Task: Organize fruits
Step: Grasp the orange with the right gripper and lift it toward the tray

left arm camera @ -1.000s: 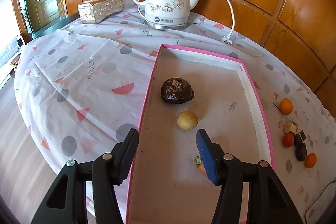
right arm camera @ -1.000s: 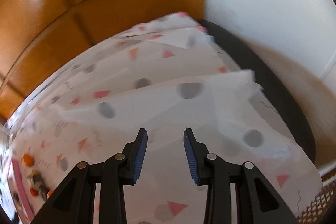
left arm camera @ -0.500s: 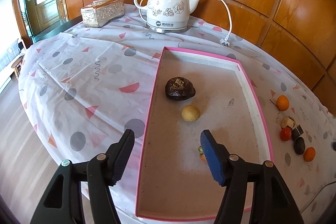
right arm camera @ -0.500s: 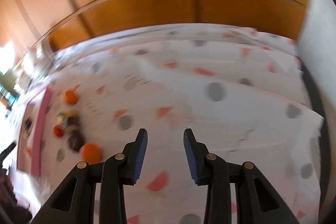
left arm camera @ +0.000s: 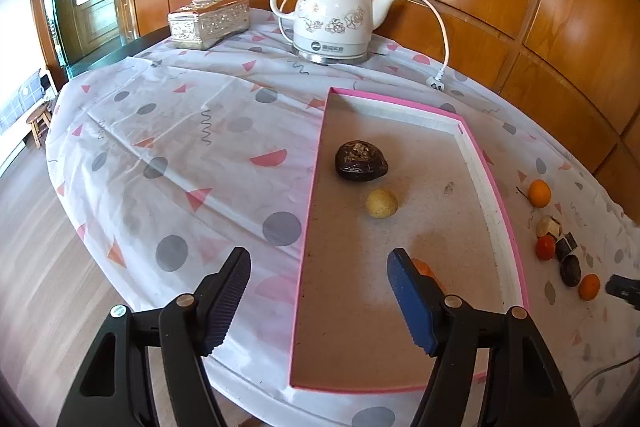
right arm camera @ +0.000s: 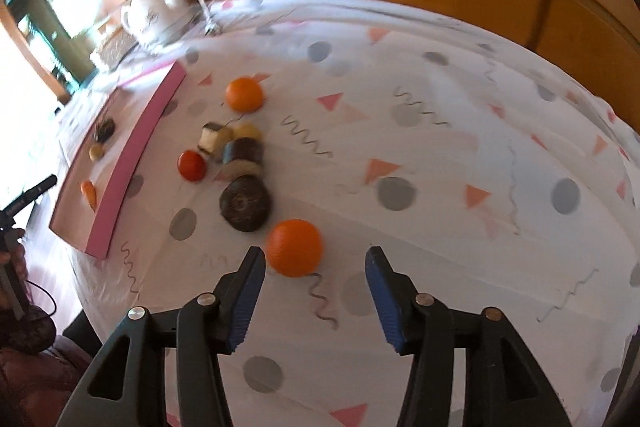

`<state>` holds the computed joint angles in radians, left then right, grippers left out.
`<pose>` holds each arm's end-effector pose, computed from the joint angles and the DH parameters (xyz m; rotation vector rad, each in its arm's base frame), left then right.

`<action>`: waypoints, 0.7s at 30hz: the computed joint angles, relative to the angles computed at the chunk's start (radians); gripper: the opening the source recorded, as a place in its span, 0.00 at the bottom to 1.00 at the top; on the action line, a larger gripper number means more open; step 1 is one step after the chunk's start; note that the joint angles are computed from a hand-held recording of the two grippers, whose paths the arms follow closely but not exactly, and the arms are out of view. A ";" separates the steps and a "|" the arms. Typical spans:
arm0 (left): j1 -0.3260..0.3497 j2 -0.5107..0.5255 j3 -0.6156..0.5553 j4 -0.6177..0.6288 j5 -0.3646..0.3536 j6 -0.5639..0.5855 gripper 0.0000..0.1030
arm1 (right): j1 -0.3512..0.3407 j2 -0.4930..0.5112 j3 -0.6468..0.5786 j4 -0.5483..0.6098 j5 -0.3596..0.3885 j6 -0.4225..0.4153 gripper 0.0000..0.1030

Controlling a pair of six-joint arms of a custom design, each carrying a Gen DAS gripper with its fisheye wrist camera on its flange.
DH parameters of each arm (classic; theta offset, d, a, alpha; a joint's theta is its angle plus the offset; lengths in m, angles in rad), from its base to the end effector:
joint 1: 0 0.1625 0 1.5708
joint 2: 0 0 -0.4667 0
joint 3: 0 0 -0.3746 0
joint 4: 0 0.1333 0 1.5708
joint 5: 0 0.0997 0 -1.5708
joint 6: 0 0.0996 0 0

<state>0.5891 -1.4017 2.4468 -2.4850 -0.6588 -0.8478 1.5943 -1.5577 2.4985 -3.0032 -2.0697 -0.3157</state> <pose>-0.1793 -0.3749 0.2251 0.2337 2.3507 -0.8232 0.0940 -0.3539 0.2964 0.2678 -2.5224 0.5344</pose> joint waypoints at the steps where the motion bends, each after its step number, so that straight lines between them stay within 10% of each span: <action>1: -0.002 -0.006 0.001 0.004 0.001 -0.004 0.70 | 0.008 0.015 -0.006 0.000 -0.009 0.005 0.51; 21: -0.017 -0.094 0.027 0.069 0.025 -0.099 0.76 | 0.118 0.138 -0.011 -0.055 -0.155 0.044 0.37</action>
